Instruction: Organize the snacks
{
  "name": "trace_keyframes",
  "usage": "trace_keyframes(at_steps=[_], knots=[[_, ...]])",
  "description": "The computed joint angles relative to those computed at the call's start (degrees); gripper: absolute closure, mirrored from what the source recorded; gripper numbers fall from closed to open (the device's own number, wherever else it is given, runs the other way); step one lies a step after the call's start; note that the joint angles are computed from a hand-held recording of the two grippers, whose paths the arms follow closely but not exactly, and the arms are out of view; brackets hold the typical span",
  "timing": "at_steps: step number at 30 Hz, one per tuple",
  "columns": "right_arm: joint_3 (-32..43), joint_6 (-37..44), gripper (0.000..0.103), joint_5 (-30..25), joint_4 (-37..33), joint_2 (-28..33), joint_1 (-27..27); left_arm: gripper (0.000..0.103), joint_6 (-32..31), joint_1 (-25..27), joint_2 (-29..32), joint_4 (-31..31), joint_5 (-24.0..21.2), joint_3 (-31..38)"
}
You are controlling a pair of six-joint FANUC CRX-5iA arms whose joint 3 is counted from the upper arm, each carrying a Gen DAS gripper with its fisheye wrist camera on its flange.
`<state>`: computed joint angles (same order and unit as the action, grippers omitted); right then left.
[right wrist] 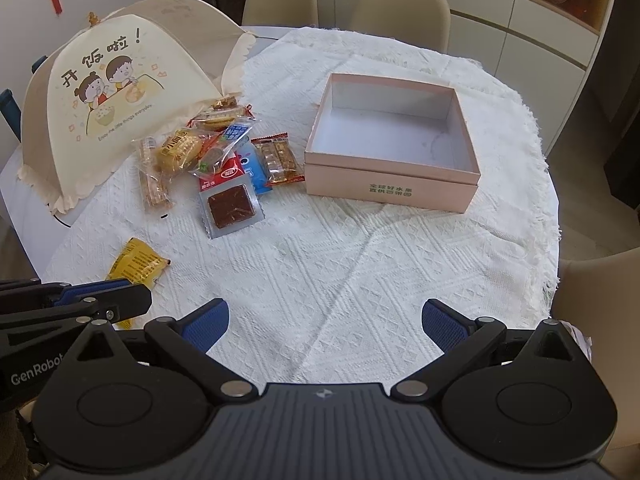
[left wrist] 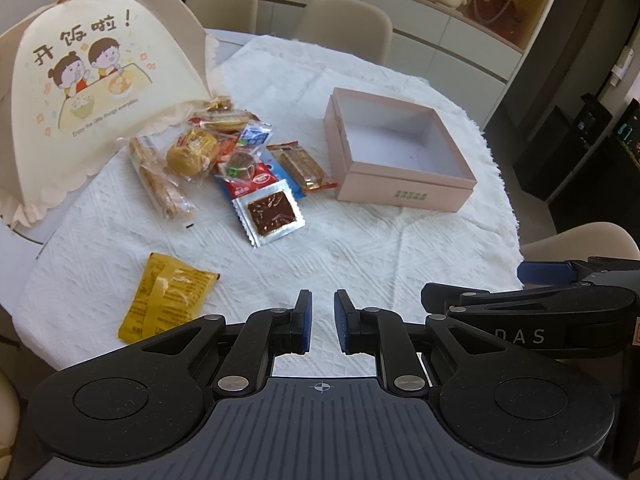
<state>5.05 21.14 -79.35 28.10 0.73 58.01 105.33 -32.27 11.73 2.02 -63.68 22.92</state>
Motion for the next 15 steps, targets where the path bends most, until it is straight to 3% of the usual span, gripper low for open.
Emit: trace_keyframes(at_steps=[15], knots=[[0.47,0.55,0.0,-0.15,-0.47,0.37,-0.23,0.086,-0.39,0.35,0.33,0.61,-0.51,0.23]])
